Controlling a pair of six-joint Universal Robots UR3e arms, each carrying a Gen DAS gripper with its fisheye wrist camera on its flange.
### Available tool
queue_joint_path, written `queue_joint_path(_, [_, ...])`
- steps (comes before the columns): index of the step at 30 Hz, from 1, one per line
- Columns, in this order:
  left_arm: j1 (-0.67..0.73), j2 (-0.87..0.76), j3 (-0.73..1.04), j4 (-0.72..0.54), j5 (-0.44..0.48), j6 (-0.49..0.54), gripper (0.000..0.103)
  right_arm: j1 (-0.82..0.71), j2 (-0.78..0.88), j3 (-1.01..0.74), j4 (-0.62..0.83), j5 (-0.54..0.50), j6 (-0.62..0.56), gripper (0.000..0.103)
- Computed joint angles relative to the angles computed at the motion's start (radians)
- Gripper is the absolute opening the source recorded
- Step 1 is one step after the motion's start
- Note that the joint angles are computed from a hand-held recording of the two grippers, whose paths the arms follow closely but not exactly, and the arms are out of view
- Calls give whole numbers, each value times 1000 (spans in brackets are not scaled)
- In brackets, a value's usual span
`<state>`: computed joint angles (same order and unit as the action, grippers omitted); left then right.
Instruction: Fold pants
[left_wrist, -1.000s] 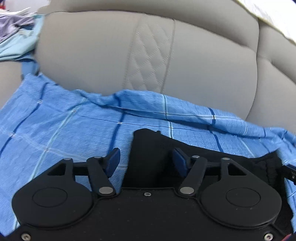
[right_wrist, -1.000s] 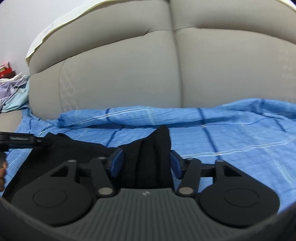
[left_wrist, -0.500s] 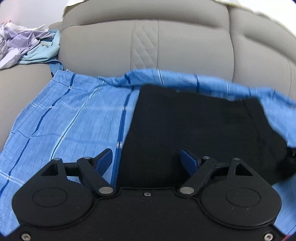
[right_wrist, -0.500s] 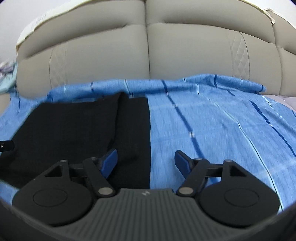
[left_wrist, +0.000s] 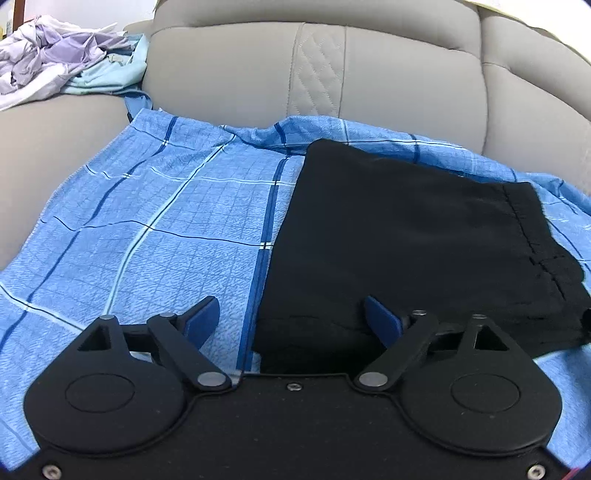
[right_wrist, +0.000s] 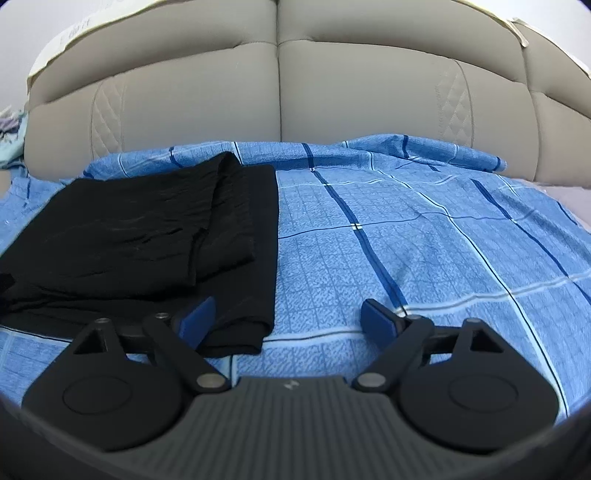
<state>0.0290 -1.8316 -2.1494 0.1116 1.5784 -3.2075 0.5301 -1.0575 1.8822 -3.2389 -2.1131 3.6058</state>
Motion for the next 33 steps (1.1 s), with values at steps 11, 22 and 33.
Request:
queue_joint_path(11, [-78, 115, -215, 148, -18, 53, 102, 176, 79, -52, -121, -75, -32, 103])
queue_joint_path(22, [-149, 51, -166, 70, 75, 2, 103, 236, 116, -156, 120, -139, 78, 103])
queue_joint_path(33, [-156, 39, -103, -10, 69, 5, 103, 249, 151, -175, 113, -168, 74, 103])
